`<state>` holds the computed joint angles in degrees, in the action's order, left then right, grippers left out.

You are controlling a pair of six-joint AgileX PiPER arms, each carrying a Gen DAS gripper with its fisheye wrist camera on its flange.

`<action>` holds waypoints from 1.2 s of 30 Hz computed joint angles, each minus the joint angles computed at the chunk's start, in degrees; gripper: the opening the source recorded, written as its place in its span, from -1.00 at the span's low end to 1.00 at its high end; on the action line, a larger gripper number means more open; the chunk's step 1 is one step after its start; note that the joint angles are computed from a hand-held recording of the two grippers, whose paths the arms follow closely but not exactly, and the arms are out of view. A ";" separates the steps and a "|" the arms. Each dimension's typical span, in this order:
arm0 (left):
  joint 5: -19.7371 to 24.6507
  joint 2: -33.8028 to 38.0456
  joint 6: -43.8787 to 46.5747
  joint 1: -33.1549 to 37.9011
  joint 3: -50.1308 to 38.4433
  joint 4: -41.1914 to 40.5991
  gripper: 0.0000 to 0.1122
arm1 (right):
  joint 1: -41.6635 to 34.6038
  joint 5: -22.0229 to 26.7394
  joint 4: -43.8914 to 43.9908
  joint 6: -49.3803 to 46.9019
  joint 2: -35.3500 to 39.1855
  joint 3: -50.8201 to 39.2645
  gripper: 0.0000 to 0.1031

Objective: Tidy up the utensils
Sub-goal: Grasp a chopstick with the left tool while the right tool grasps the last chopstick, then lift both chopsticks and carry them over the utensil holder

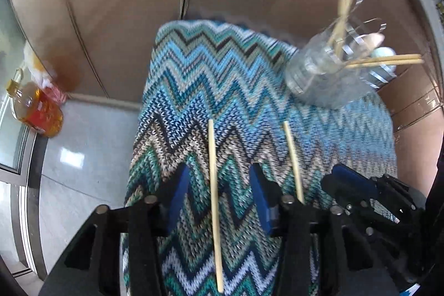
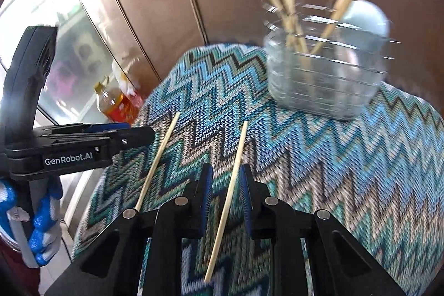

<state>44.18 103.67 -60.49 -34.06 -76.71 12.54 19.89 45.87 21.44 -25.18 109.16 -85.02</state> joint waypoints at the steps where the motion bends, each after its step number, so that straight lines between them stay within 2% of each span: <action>1: -0.01 1.30 1.65 0.82 -0.79 -1.22 -0.31 | 0.39 0.29 -0.74 0.78 1.51 -1.48 -0.61; 6: 1.33 4.70 6.54 2.89 -3.82 -4.11 -0.37 | 2.01 2.71 -5.31 5.32 8.67 -9.61 -0.61; 11: 3.41 8.01 11.23 4.09 -7.16 -6.87 -0.66 | 3.09 5.45 -8.55 8.55 14.53 -15.82 -0.63; 14: 4.96 9.71 12.37 3.77 -9.04 -6.81 -0.76 | 2.92 5.22 -8.10 7.98 15.83 -16.47 -0.70; 16: 5.92 10.84 12.12 3.51 -10.39 -6.17 -0.83 | 2.42 5.54 -6.91 7.16 16.15 -16.89 -0.84; 18: 6.32 11.45 11.44 3.44 -11.25 -5.47 -0.88 | 2.07 5.49 -5.82 6.21 15.98 -16.66 -0.86; 22: 5.69 9.87 6.98 2.11 -9.78 -2.45 -0.90 | 0.30 4.20 -2.14 2.28 11.71 -11.93 -0.90; 27: 3.90 2.55 -1.80 -1.49 -3.44 4.47 -0.91 | -2.32 1.22 5.47 -6.56 2.77 -2.64 -0.90; 32: 6.63 -4.59 -11.84 -7.53 -0.26 13.96 -0.91 | -6.40 -0.96 16.79 -18.80 -8.51 7.84 -0.90; 36: 9.61 -9.62 -19.65 -13.35 0.62 22.01 -0.91 | -10.89 -0.11 26.68 -28.13 -16.75 12.84 -0.90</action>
<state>53.79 94.04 -80.14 -47.41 -76.09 34.55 9.00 45.77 48.12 -53.31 92.41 -72.18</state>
